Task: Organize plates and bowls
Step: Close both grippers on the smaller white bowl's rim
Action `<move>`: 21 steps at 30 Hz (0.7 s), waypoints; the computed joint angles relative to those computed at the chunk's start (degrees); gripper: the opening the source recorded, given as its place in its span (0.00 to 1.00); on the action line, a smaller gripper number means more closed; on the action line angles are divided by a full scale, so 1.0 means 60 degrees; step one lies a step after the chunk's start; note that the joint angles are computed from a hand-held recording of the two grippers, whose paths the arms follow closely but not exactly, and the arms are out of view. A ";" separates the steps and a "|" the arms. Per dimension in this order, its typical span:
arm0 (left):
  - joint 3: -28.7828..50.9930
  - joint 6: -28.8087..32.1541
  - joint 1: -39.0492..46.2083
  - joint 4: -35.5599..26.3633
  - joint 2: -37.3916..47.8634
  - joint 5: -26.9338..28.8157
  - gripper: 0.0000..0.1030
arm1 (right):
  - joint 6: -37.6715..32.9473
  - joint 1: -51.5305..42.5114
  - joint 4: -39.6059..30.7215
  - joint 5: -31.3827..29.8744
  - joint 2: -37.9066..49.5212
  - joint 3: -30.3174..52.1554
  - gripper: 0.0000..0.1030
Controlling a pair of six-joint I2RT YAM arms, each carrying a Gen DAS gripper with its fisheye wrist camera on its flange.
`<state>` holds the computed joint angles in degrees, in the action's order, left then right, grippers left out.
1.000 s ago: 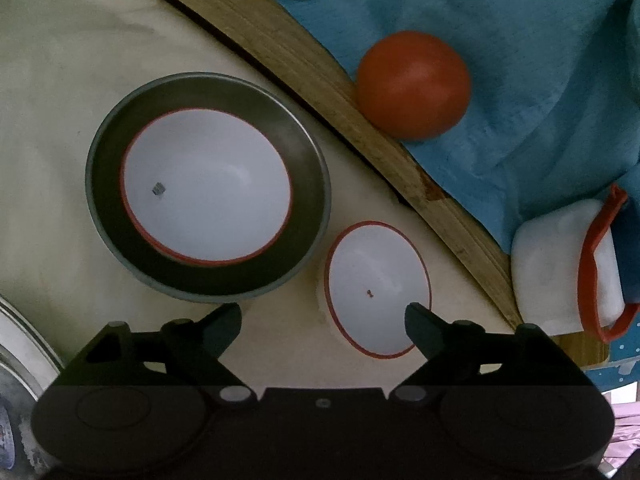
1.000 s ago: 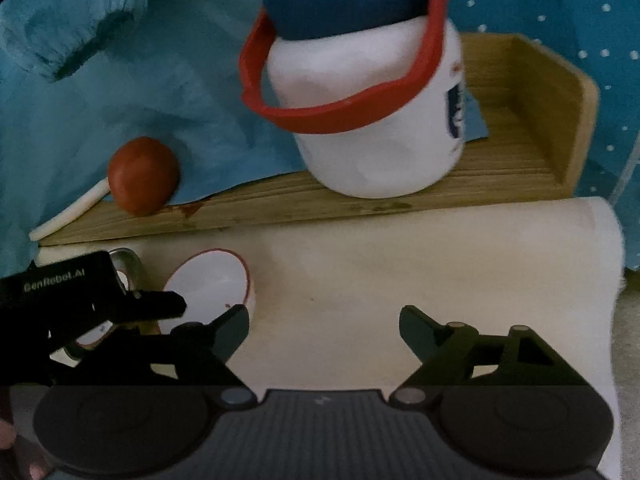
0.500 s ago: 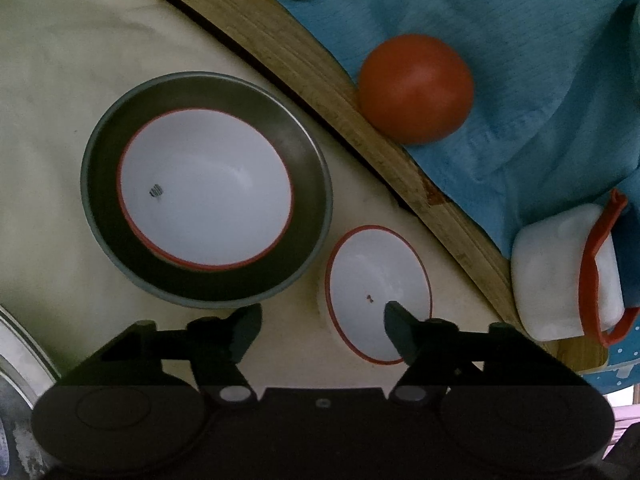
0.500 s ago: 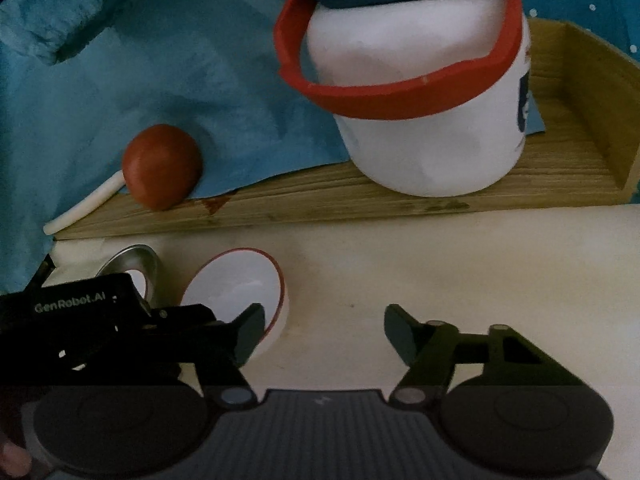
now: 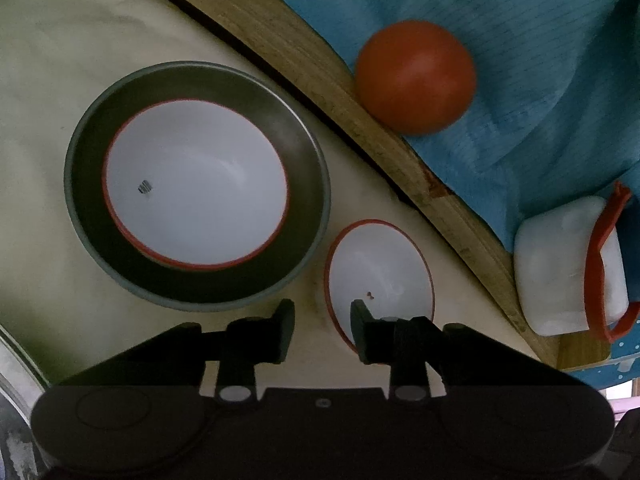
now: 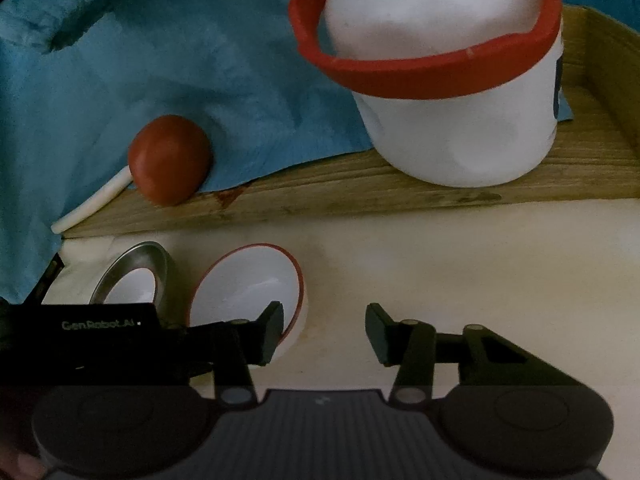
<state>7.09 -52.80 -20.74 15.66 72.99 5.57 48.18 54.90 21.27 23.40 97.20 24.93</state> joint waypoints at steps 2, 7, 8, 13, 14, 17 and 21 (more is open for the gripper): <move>0.0002 0.0001 -0.0048 0.0147 0.0134 -0.0031 0.28 | -0.0050 -0.0001 0.0070 -0.0031 0.0030 -0.0007 0.47; 0.0013 0.0021 -0.0103 0.0340 0.0327 -0.0079 0.25 | -0.0026 0.0021 0.0428 -0.0171 0.0069 -0.0089 0.34; -0.0004 0.0053 -0.0072 0.0339 0.0297 -0.0056 0.23 | -0.0016 0.0024 0.0489 -0.0205 0.0090 -0.0093 0.33; 0.0041 0.0230 -0.0056 0.0499 0.0478 0.0040 0.21 | -0.0090 0.0104 0.0557 -0.0241 0.0206 0.0056 0.21; 0.0054 0.0268 -0.0032 0.0503 0.0494 0.0094 0.21 | -0.0079 0.0114 0.0567 -0.0246 0.0225 0.0074 0.20; 0.0141 0.0285 -0.0058 0.0762 0.0814 0.0117 0.20 | -0.0028 0.0132 0.0597 -0.0255 0.0238 0.0081 0.18; 0.0195 0.0427 0.0049 0.0947 0.1034 0.0268 0.18 | -0.0025 0.0210 0.0386 -0.0199 0.0191 0.0159 0.15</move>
